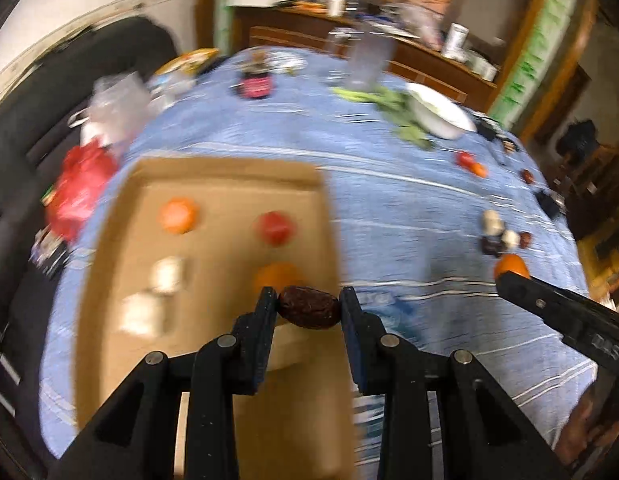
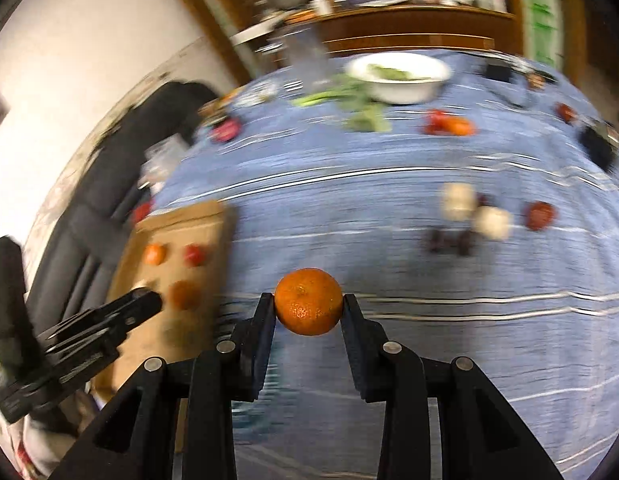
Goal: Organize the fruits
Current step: 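Carry tangerine and red date into the cardboard tray and open both grippers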
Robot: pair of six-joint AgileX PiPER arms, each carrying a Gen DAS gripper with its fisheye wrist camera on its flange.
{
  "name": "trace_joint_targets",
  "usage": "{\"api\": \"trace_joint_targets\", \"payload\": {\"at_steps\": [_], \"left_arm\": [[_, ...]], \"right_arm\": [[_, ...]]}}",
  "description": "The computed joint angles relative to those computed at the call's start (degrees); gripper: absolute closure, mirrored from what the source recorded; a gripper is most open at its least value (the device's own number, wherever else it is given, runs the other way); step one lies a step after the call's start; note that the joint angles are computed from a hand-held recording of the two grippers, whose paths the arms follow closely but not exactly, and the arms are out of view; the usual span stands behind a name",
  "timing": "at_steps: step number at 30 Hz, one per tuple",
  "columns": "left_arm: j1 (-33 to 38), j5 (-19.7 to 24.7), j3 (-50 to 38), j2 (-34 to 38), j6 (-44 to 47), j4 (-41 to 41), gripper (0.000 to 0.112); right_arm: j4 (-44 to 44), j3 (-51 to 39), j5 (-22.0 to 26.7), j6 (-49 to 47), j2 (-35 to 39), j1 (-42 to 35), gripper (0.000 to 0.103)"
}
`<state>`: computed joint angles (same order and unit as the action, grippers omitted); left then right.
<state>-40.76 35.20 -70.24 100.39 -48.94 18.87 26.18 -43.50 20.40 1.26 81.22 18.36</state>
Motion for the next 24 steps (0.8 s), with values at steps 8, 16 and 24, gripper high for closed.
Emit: {"api": "trace_joint_targets", "payload": {"at_steps": [8,16,24], "left_arm": [[8.3,-2.8,12.7,-6.5,2.6,-1.7,0.081],[12.6,-5.4,16.6,-6.0,8.5,-6.1,0.081],[15.1,-6.4,17.2,-5.7,13.4,-10.8,0.081]], "right_arm": [[-5.5,-10.8,-0.8,9.2,12.7,16.4,0.067],[-13.3,-17.5,0.1,16.5,22.6,23.5,0.066],[-23.5,-20.3,0.7,25.6,27.4,26.3,0.066]]}}
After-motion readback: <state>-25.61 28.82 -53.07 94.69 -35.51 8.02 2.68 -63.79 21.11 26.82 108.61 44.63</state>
